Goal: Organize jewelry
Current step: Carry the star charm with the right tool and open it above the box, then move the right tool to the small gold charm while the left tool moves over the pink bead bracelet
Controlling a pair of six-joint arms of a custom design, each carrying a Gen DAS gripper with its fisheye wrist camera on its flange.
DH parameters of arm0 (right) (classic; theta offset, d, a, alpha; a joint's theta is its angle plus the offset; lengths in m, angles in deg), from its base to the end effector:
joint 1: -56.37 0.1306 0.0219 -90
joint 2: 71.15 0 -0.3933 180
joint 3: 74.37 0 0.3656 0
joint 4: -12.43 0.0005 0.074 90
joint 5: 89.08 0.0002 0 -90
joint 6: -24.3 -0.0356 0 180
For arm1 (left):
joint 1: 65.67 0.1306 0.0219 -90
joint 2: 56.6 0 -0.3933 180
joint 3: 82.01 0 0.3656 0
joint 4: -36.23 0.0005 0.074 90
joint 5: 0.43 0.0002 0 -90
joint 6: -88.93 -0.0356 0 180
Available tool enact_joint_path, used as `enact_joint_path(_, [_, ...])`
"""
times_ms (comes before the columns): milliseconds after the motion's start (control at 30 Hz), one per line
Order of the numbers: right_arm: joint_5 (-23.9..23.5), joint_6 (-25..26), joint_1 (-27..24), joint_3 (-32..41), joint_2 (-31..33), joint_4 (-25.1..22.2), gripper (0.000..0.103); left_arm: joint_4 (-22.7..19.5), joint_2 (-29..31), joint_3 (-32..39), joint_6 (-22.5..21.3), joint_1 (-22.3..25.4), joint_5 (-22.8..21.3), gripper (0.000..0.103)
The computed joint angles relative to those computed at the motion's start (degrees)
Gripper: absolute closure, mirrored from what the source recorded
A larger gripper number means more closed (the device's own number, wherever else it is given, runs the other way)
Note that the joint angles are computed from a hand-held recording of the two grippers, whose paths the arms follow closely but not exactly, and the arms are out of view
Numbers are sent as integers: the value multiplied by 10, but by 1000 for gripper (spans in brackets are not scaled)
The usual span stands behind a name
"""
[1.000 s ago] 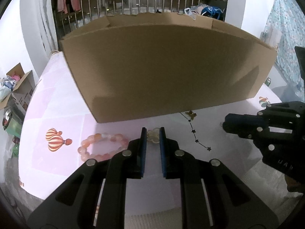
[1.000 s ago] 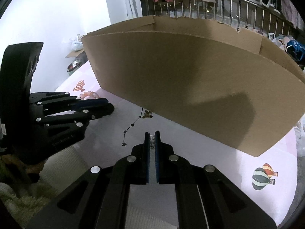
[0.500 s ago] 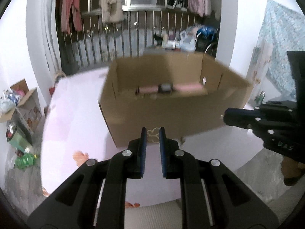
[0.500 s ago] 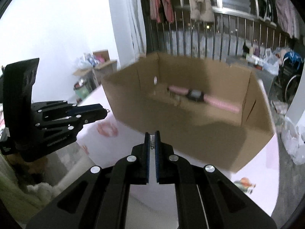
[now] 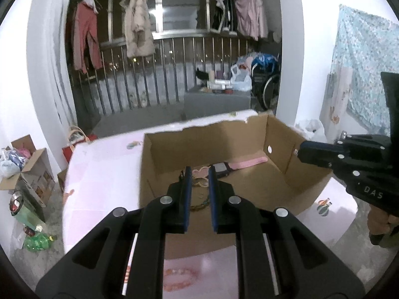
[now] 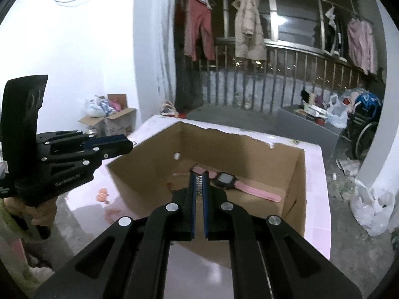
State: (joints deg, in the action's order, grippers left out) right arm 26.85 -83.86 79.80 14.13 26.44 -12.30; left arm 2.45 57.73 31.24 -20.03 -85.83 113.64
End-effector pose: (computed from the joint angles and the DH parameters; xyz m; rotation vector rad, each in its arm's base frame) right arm 0.4861 0.1931 0.4035 0.1597 2.0894 -0.0535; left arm 0.5926 -0.2336 0.4210 0.9422 1.9394 -0.4686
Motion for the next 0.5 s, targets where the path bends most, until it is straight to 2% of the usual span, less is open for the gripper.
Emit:
enact_joint_path(100, [2, -11, -17, 18, 21, -27, 98, -40, 38, 47, -5, -12, -15, 91])
enact_joint_path(300, [8, -45, -40, 48, 51, -77, 98, -96, 90, 113, -19, -25, -16, 90])
enact_joint_path(367, [9, -53, -43, 49, 54, -83, 96, -104, 97, 122, -19, -27, -18, 80])
enact_joint_path(400, [8, -55, -43, 47, 54, -82, 96, -103, 98, 122, -17, -27, -16, 72])
enact_joint_path(500, [16, -58, -42, 31, 43, -68, 81, -90, 94, 115, -10, -23, -6, 61])
